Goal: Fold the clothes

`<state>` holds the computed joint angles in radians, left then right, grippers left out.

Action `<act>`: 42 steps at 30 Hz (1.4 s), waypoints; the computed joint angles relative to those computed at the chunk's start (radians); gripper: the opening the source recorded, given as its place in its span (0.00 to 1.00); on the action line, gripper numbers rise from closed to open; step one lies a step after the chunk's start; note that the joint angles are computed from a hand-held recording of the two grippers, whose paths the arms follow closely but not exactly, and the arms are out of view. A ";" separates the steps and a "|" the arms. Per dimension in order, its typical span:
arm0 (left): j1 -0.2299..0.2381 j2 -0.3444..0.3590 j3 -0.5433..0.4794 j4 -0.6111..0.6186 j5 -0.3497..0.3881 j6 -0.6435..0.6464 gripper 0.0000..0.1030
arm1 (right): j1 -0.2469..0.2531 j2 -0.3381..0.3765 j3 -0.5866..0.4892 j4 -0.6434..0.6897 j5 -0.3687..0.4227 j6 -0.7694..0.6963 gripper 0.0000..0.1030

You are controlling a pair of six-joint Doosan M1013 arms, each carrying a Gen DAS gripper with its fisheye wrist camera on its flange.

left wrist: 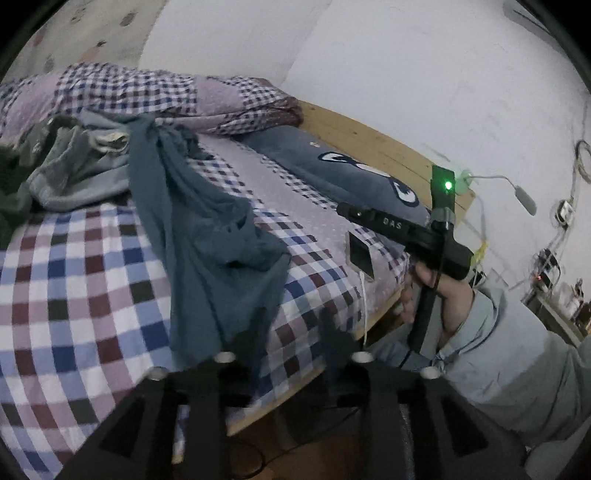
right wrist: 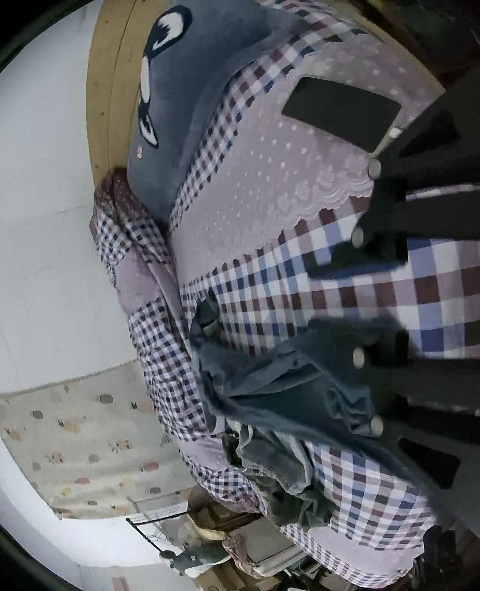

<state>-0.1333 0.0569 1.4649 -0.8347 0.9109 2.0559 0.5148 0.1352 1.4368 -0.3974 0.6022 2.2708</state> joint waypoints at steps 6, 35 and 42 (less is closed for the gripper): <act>-0.002 -0.024 0.038 0.099 -0.068 -0.082 0.66 | -0.010 0.024 -0.014 0.373 -0.036 -0.412 0.45; -0.046 0.091 -0.023 0.295 -0.018 -0.279 0.06 | 0.032 0.053 -0.024 -0.087 -0.047 -0.148 0.02; -0.039 0.096 -0.025 0.283 -0.037 -0.311 0.03 | -0.062 -0.015 0.032 -0.155 -0.031 0.225 0.02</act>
<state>-0.1721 0.1528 1.4397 -0.5514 0.8735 1.7449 0.4523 0.1203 1.4693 -0.5525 0.5707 2.4957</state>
